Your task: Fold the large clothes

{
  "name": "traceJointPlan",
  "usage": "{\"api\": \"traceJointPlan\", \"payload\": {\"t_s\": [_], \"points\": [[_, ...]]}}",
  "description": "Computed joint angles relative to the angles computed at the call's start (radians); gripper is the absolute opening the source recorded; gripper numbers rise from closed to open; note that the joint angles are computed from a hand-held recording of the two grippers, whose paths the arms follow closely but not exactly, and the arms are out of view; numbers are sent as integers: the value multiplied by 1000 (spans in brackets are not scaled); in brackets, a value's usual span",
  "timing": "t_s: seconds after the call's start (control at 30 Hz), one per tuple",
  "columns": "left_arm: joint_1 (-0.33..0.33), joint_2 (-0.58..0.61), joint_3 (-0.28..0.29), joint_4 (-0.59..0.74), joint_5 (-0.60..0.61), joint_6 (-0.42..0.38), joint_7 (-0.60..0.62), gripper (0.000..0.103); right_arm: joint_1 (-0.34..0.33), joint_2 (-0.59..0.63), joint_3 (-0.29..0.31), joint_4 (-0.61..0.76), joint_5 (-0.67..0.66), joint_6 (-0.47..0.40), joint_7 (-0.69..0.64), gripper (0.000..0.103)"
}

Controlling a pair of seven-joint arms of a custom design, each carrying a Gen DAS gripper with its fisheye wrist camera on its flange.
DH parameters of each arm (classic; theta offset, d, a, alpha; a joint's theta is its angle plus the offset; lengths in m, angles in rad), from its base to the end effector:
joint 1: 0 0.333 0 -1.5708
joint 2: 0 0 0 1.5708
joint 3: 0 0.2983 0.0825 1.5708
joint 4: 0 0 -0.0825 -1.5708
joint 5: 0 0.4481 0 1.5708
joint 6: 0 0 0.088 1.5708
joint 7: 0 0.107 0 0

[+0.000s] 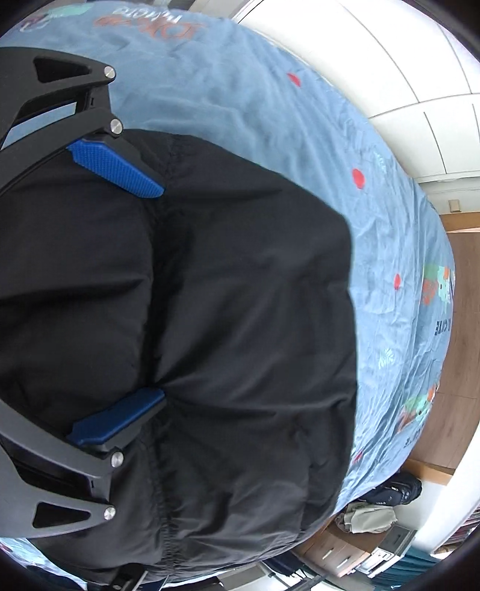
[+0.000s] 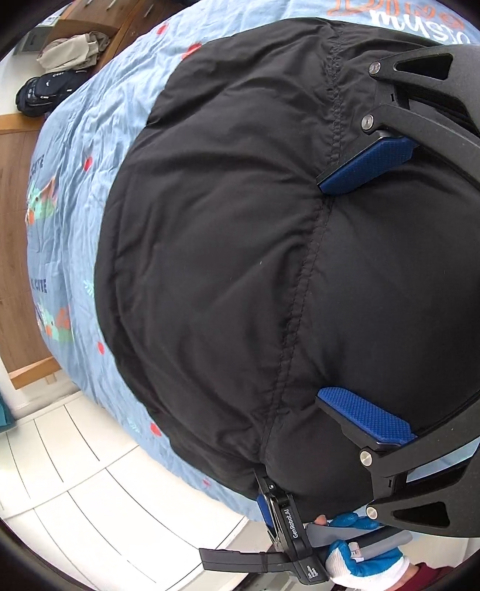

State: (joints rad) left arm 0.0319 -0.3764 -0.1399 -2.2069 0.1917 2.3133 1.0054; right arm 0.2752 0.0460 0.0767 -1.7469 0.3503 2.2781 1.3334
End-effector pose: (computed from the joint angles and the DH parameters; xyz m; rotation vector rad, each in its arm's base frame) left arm 0.5464 -0.0614 0.5499 -2.2186 1.5371 -0.4575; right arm 0.6352 0.2412 0.5569 -2.1591 1.3923 -0.1068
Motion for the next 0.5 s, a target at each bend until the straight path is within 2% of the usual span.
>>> {"api": "traceJointPlan", "payload": {"t_s": [0.27, 0.37, 0.5], "points": [[-9, -61, 20, -64, -54, 33, 34, 103, -54, -60, -43, -89, 64, -18, -17, 102], [-7, -81, 16, -81, -60, 37, 45, 103, -71, -101, -54, -149, -9, -1, 12, 102], [-1, -106, -6, -89, -41, 17, 18, 103, -93, -132, -70, -186, -64, -20, 63, 102]]}}
